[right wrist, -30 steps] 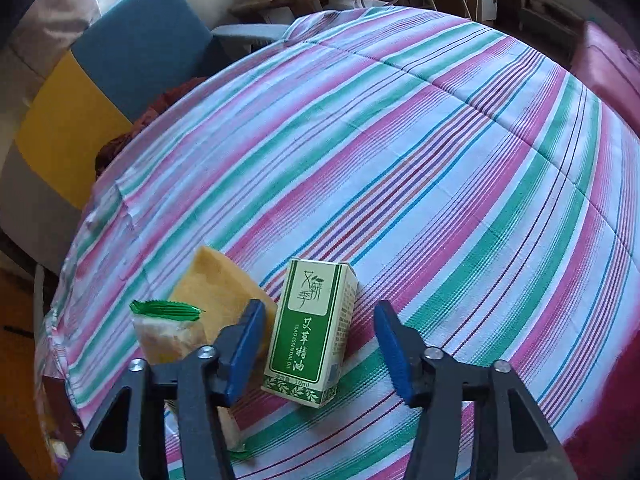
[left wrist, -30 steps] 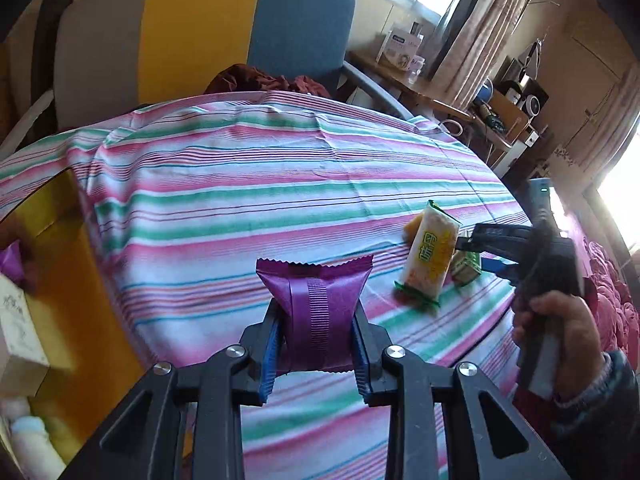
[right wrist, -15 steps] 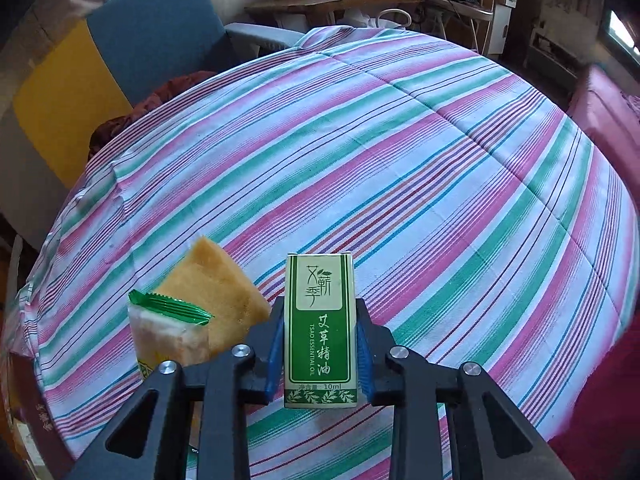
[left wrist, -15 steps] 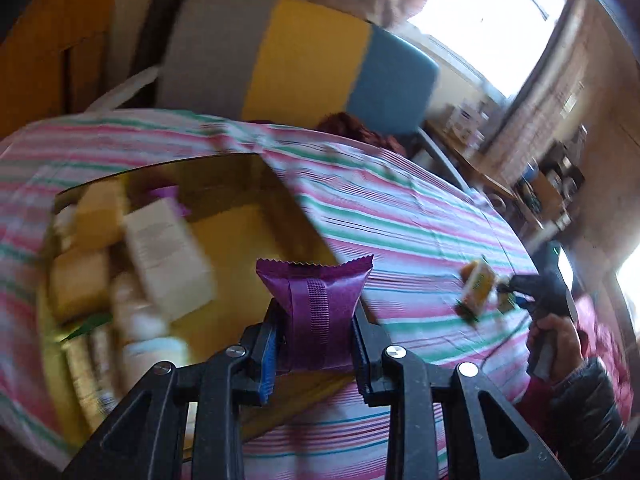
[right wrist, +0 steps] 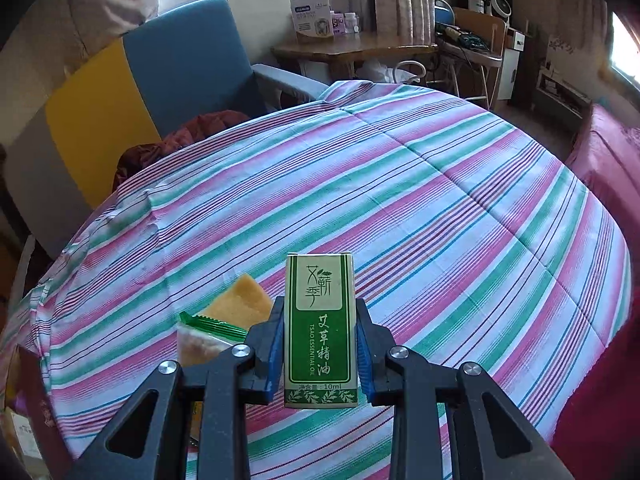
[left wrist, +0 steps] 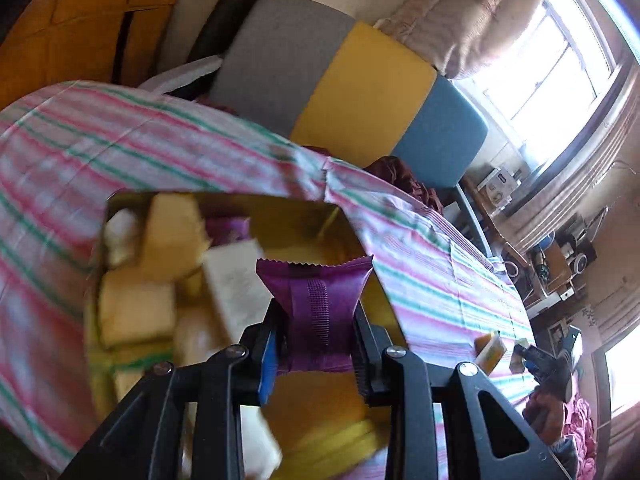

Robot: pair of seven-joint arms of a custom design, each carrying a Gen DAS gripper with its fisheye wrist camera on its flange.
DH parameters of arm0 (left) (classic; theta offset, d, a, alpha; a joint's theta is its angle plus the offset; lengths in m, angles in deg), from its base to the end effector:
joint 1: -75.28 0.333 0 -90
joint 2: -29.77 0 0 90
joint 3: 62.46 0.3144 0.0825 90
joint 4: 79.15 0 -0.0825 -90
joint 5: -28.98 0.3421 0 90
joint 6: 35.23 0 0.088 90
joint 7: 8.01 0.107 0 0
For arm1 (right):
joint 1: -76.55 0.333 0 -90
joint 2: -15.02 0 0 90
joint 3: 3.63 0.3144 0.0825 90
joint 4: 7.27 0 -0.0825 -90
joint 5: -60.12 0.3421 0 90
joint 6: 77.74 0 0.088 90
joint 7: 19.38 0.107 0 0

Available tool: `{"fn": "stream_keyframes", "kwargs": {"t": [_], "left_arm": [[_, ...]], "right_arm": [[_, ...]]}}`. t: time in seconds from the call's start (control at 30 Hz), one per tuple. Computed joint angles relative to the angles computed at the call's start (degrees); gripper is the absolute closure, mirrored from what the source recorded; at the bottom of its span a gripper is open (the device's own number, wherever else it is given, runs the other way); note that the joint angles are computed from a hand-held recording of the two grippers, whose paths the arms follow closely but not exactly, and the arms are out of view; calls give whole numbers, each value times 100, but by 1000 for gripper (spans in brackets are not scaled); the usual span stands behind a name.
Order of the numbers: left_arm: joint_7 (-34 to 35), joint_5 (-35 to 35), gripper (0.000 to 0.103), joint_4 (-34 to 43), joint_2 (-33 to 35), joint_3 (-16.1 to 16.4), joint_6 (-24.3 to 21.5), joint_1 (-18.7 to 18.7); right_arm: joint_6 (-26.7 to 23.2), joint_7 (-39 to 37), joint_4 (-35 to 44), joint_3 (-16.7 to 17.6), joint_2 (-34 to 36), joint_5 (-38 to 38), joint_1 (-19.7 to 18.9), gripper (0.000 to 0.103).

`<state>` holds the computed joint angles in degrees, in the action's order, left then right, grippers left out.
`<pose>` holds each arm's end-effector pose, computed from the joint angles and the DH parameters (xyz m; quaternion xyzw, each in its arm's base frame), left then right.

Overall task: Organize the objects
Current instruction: 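Carry the purple packet into the gold tray and open the left tool, then carry the green box into the gold tray and open the right tool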

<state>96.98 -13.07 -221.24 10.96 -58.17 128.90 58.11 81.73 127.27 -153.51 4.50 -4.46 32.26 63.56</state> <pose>0.4348 -0.0590 0.5018 -0.7000 0.5973 -0.3839 0.0764 0.4263 -0.0121 0.4691 -0.4180 0.8522 -0.2452 0.1971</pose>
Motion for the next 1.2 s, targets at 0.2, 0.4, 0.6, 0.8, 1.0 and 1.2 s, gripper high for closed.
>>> {"fn": "stream_keyframes", "kwargs": {"t": [0.2,0.4,0.6,0.8,1.0,1.2], "left_arm": [[-283,264,73,924,1034,-320,-167,352],[-1030,1162,73,1556,1858,-817,-328,936],[-2652,3271,72,2002,2546,-949,-390,1224],[-2940,3614,63,2027,2491,-1207,-405,1542],[-2785,3569,63,1374,1797,-1244,-49,1612],[-2911,3924,63,395,766,-1053,297,1394]], "right_arm": [[164,88,70,-3,126,-147,6,73],[298,34,81,4,155,-175,28,73],[427,-55,71,14,174,-110,24,73],[479,-139,71,30,195,-28,9,72],[654,19,-18,154,68,-148,-167,72],[1044,-113,-82,404,-36,-239,-324,72]]}}
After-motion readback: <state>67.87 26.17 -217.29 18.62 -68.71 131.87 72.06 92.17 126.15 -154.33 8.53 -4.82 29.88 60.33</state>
